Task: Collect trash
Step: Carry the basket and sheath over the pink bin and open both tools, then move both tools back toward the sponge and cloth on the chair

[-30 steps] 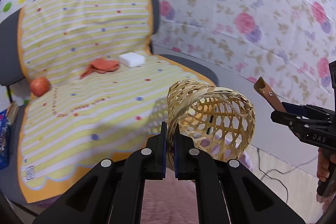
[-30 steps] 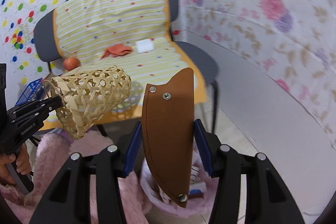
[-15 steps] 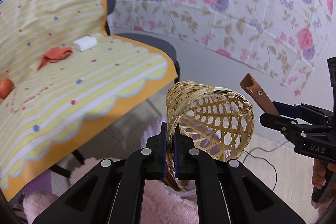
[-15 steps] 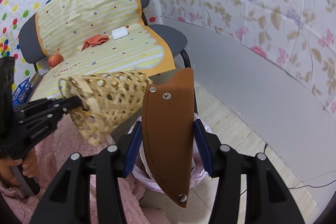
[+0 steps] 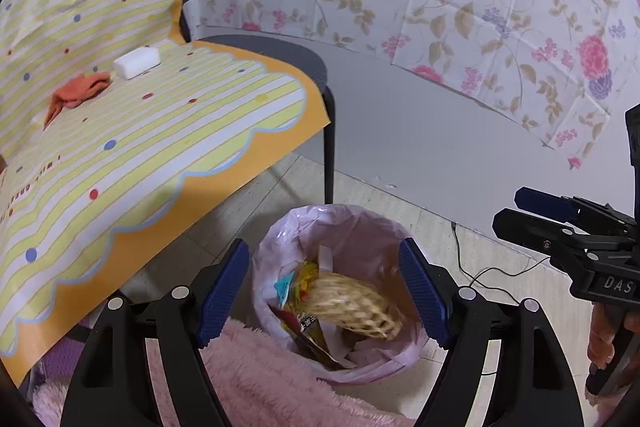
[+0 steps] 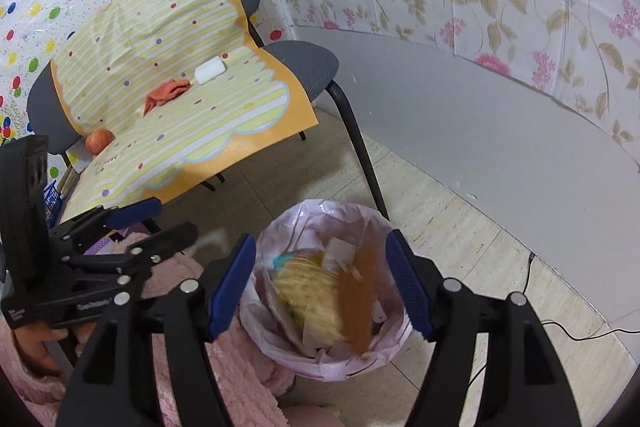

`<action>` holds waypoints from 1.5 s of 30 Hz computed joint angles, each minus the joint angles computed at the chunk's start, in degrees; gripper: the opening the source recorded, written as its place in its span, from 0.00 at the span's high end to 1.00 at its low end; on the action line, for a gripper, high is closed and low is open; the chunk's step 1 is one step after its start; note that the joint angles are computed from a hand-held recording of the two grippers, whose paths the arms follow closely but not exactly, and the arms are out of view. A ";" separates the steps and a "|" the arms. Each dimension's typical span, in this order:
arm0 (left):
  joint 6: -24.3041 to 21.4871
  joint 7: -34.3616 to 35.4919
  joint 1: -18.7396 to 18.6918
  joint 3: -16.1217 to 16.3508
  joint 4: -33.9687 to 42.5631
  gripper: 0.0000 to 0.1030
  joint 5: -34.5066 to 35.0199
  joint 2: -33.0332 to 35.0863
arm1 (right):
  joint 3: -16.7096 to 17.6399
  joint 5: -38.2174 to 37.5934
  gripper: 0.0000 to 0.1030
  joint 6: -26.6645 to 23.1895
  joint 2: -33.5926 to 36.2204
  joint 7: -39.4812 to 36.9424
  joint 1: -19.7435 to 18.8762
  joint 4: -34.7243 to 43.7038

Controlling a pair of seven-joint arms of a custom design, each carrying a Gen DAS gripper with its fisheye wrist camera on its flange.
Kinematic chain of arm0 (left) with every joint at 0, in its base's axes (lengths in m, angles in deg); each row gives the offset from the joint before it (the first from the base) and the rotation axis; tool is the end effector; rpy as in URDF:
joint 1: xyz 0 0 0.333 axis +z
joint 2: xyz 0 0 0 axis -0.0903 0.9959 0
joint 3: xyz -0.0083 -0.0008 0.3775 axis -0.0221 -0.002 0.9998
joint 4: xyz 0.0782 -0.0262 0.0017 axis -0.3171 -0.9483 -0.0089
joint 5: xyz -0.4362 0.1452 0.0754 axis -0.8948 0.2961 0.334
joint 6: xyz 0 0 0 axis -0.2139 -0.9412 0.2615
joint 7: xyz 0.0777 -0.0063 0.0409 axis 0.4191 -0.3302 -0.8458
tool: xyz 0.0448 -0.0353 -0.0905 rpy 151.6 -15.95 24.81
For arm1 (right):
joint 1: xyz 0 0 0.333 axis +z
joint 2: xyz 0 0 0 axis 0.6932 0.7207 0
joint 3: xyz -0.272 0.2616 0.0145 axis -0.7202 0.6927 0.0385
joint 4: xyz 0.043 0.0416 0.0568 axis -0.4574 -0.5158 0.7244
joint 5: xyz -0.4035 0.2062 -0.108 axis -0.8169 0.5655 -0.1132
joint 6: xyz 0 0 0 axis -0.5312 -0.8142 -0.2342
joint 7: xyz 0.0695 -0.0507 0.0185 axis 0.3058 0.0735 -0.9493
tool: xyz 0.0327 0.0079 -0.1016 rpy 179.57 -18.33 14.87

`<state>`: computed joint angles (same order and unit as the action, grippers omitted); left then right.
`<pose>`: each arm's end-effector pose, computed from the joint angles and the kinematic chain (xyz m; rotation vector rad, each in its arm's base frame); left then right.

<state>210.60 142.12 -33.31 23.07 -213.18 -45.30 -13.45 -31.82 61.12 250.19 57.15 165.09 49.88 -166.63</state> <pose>0.4739 -0.2232 0.4633 -1.4590 2.2846 -0.9673 0.4166 0.1615 0.4902 -1.6707 1.8162 -0.5047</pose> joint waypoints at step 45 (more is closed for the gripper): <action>-2.16 -44.70 31.15 -4.14 -6.61 0.25 43.16 -14.62 | 1.93 -18.07 0.29 0.52 20.56 -1.37 7.67 23.90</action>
<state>208.44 97.42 -2.16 18.93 -219.79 -2.15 -28.07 -29.89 43.05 250.72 77.72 163.72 57.55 -142.74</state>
